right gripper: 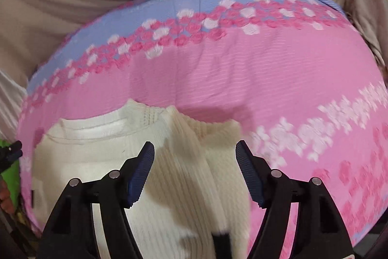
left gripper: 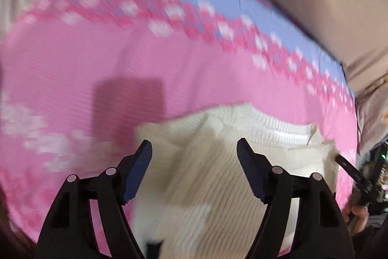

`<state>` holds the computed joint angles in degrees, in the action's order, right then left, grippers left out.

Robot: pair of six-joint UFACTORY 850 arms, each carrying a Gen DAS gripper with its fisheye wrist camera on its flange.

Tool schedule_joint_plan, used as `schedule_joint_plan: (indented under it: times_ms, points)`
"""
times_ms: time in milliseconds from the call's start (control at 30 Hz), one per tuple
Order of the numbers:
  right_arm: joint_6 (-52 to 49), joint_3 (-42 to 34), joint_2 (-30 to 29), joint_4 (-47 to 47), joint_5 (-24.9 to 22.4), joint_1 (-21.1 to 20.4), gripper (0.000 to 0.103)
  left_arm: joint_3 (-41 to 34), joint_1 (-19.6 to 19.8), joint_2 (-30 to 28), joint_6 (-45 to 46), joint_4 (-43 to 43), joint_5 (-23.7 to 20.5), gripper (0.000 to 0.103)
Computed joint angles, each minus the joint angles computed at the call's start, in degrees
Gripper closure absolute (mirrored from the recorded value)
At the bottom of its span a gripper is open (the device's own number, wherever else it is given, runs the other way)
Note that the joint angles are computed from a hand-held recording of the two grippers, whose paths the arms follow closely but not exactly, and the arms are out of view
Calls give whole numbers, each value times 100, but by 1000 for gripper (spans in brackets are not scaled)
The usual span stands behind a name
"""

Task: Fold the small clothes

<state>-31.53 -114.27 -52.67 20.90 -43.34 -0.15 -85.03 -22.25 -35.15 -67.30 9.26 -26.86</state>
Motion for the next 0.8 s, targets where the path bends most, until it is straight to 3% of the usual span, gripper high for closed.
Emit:
schedule_joint_plan:
  times_ms: [100, 133, 167, 233, 267, 367, 467, 600, 700, 800]
  points:
    - [493, 146, -58, -572, 363, 191, 35, -130, 11, -302, 438, -473, -31, 76]
    - [399, 279, 31, -406, 492, 189, 53, -95, -47, -280, 194, -220, -51, 96]
    - [130, 317, 83, -1, 381, 139, 99, 39, -58, -146, 123, -193, 161, 96]
    - [-156, 230, 101, 624, 137, -2, 96, 269, -102, 166, -641, 464, 422, 96]
    - [-504, 410, 298, 1145, 321, -58, 96, 319, -133, 321, -1132, 1036, 390, 96]
    - [-1003, 499, 563, 2019, 562, -174, 97, 177, -125, 351, -1620, 1728, -95, 96]
    - [-308, -245, -25, 1042, 417, -84, 97, -326, 45, -247, -604, 856, -514, 96]
    - [870, -1657, -1178, 34, -714, -17, 96, -533, -26, -511, -737, 1141, -823, 94]
    - [851, -1168, -805, 297, -420, -68, 92, -217, -103, -109, -1190, 1367, -810, 92]
    - [604, 238, 259, 238, 698, -77, 83, 71, -324, 308, -1942, 2031, -1076, 86]
